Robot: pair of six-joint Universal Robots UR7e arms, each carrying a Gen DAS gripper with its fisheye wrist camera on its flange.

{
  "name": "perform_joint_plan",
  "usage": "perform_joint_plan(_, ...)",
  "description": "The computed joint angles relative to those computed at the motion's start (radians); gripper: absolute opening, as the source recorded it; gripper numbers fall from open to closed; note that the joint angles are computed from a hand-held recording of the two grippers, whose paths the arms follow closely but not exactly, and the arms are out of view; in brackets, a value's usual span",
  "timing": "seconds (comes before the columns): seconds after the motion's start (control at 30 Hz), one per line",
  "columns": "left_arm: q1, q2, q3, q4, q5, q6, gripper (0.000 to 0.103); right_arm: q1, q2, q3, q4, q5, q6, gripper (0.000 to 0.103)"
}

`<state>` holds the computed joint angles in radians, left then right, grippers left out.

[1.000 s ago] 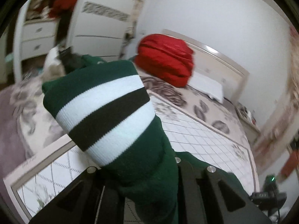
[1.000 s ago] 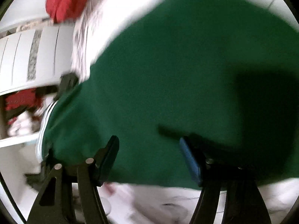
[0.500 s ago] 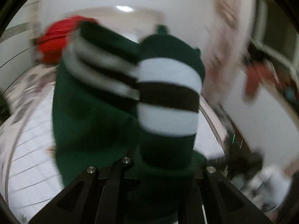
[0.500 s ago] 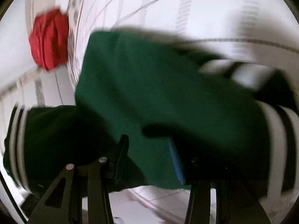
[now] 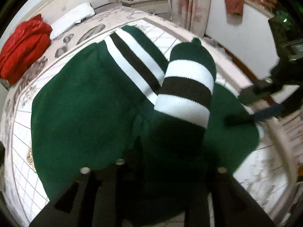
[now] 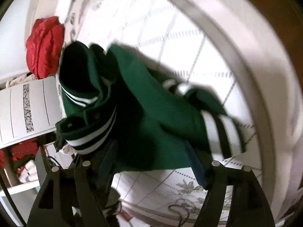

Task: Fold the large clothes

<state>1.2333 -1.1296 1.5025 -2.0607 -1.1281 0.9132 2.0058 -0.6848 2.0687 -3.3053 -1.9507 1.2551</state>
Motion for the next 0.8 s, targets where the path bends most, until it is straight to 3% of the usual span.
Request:
perform_joint_plan(0.03, 0.000, -0.004, -0.021, 0.046, -0.016, -0.029, 0.054, 0.010, -0.020, 0.004, 0.025, -0.036, 0.002, 0.076)
perform_joint_plan(0.1, 0.015, -0.022, -0.053, 0.099, -0.066, -0.044, 0.081, 0.011, -0.044, -0.034, 0.145, -0.096, 0.009, 0.081)
perform_joint_plan(0.13, 0.018, -0.023, -0.074, 0.132, -0.091, -0.056, 0.084, -0.015, -0.066, -0.046, 0.185, -0.096, -0.012, 0.081)
perform_joint_plan(0.2, 0.020, -0.022, -0.115, 0.198, -0.112, -0.090, 0.084, -0.062, -0.070, -0.020, 0.153, -0.052, -0.033, 0.081)
perform_joint_plan(0.23, 0.028, -0.025, -0.142, 0.228, -0.129, -0.114, 0.084, -0.097, -0.050, -0.013, 0.103, 0.007, -0.063, 0.079)
perform_joint_plan(0.27, 0.031, -0.020, -0.169, 0.258, -0.138, -0.143, 0.084, -0.111, -0.025, -0.009, 0.085, 0.039, -0.079, 0.067)
perform_joint_plan(0.33, 0.050, -0.008, -0.239, 0.306, -0.149, -0.206, 0.084, -0.109, 0.025, -0.078, 0.174, 0.011, -0.103, 0.064)
perform_joint_plan(0.4, 0.069, 0.011, -0.315, 0.350, -0.141, -0.261, 0.084, -0.100, 0.046, -0.116, 0.190, 0.022, -0.124, 0.064)
perform_joint_plan(0.5, 0.107, 0.069, -0.447, 0.375, -0.094, -0.333, 0.084, -0.126, 0.101, -0.160, 0.088, 0.164, -0.193, 0.064)
perform_joint_plan(0.57, 0.129, 0.118, -0.532, 0.379, -0.028, -0.358, 0.084, -0.140, 0.135, -0.227, 0.152, 0.253, -0.223, 0.062)
perform_joint_plan(0.6, 0.136, 0.130, -0.559, 0.384, -0.002, -0.365, 0.084, -0.137, 0.140, -0.248, 0.184, 0.259, -0.219, 0.060)
perform_joint_plan(0.63, 0.143, 0.146, -0.589, 0.392, 0.018, -0.370, 0.084, -0.125, 0.137, -0.250, 0.192, 0.233, -0.192, 0.060)
perform_joint_plan(0.7, 0.152, 0.177, -0.645, 0.384, 0.064, -0.380, 0.084, -0.062, 0.093, -0.242, 0.244, 0.082, -0.088, 0.061)
perform_joint_plan(0.8, 0.162, 0.217, -0.715, 0.370, 0.078, -0.390, 0.084, 0.025, 0.064, -0.249, 0.208, -0.059, -0.058, 0.065)
